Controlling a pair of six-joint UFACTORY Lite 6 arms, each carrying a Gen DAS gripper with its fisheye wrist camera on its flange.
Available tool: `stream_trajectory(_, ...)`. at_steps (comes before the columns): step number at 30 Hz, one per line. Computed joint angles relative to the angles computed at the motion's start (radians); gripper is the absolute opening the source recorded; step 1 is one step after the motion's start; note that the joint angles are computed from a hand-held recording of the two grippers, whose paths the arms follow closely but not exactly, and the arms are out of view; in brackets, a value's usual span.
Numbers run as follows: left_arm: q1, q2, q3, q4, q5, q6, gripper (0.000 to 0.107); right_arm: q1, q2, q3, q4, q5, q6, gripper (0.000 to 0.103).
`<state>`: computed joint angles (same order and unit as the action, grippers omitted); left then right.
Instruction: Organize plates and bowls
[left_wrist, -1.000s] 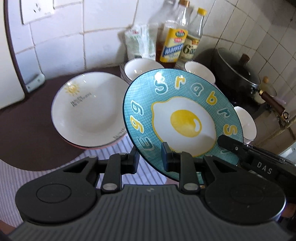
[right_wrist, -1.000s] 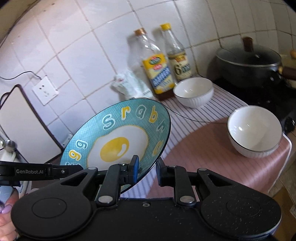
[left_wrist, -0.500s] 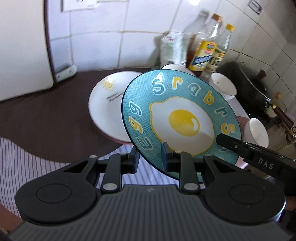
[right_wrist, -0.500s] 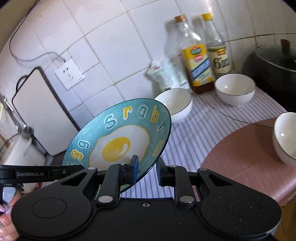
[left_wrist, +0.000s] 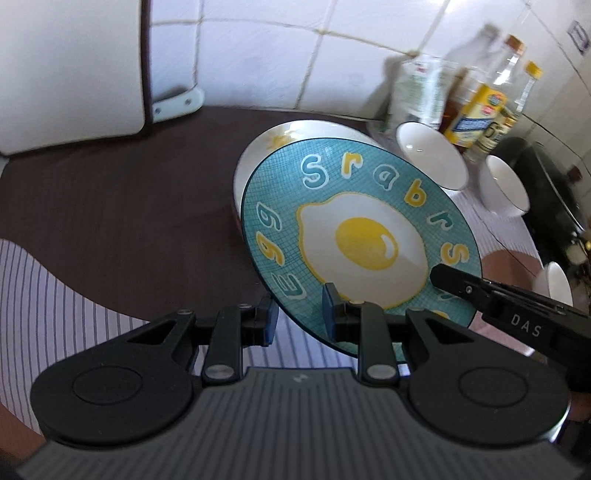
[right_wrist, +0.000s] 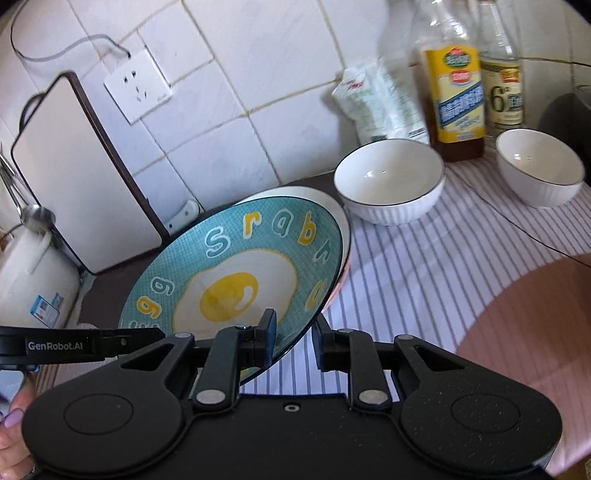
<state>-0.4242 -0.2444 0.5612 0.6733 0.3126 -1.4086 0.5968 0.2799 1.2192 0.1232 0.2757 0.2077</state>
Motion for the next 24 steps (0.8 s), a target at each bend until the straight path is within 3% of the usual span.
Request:
stream_trajectory(9, 0.051, 0.099, 0.081, -0.041, 0.003, 0.087, 0.023, 0.006, 0.153, 0.152, -0.048, 0.043, 0.043, 0.026)
stream_trajectory(15, 0.114, 0.157, 0.125, -0.293, -0.034, 0.356, 0.023, 0.020, 0.201, 0.214, -0.192, 0.079, 0.183, 0.026)
stream_trajectory(24, 0.179, 0.158, 0.125, -0.541, -0.064, 0.622, 0.024, 0.082, 0.247, 0.300, -0.493, 0.170, 0.475, 0.027)
